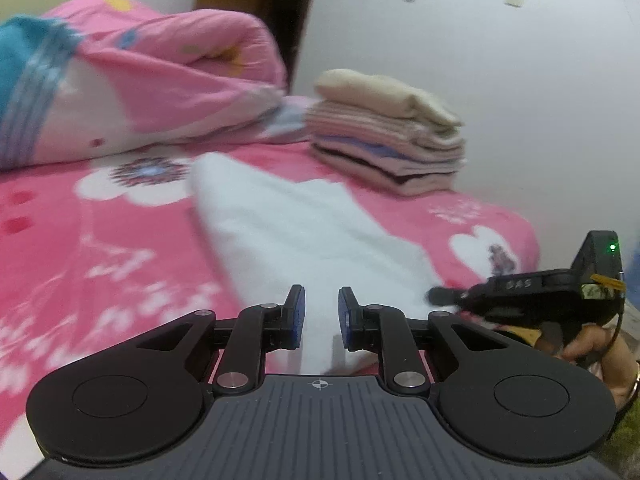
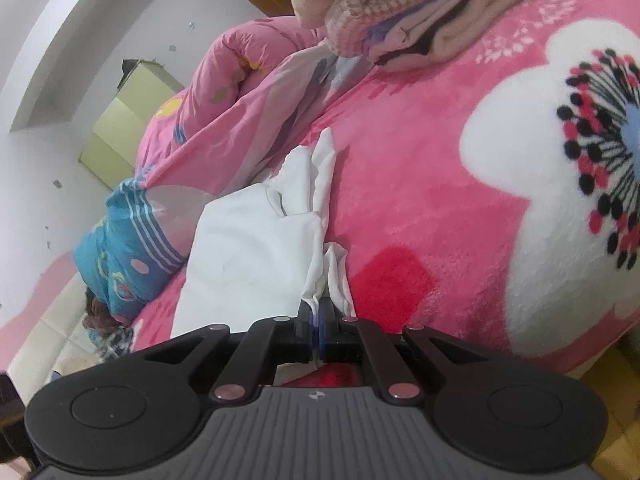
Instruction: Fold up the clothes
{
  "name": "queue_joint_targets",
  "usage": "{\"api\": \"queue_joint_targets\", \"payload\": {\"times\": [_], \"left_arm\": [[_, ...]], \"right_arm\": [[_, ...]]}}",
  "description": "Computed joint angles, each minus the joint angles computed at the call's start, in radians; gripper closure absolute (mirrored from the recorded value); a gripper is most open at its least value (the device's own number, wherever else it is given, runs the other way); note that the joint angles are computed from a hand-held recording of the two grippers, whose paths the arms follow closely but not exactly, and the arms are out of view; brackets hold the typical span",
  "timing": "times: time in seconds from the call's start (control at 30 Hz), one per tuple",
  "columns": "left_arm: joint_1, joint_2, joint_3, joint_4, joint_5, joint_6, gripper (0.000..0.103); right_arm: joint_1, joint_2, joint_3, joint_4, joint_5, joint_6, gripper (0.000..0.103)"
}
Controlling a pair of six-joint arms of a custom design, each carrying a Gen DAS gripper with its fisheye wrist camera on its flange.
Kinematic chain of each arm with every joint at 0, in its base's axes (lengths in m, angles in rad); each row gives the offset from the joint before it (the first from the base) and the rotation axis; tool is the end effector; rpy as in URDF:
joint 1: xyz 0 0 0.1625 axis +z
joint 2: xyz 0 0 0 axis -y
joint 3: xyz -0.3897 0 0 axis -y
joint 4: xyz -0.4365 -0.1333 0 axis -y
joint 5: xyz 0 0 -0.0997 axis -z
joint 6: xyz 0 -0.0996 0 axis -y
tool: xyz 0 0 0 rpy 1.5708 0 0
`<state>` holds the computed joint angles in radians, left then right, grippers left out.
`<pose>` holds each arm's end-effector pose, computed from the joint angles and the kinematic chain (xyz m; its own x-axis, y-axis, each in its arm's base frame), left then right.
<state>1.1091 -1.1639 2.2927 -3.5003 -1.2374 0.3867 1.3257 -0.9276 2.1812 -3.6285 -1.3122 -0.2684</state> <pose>-0.0644 -0.5018 0.1319 -0.7635 0.4301 -0.4817 0.6458 0.4978 -0.5789 0.0307 -0.5317 0.0646 -0.9920 -0.1246 0.0199 -0.0982 0.6638 -0.7415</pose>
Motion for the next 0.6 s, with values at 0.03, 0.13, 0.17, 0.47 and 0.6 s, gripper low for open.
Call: {"api": "queue_joint_targets", "payload": {"times": [0.03, 0.13, 0.17, 0.47, 0.6], "left_arm": [[0.005, 0.025, -0.016, 0.002, -0.011, 0.009, 0.085], [0.026, 0.074, -0.044, 0.018, -0.017, 0.009, 0.085], [0.035, 0.083, -0.048, 0.021, -0.019, 0.007, 0.085], [0.114, 0.088, -0.046, -0.014, -0.174, 0.002, 0.085], [0.15, 0.088, -0.062, 0.006, -0.248, -0.017, 0.085]], "right_arm": [[0.004, 0.0, 0.0, -0.002, -0.01, -0.004, 0.102], [0.018, -0.005, -0.001, 0.004, -0.037, -0.023, 0.101], [0.023, -0.01, 0.001, 0.006, -0.046, -0.035, 0.099], [0.131, -0.077, -0.058, 0.033, -0.195, -0.173, 0.08], [0.198, -0.036, -0.233, 0.267, -0.192, -0.268, 0.076]]}}
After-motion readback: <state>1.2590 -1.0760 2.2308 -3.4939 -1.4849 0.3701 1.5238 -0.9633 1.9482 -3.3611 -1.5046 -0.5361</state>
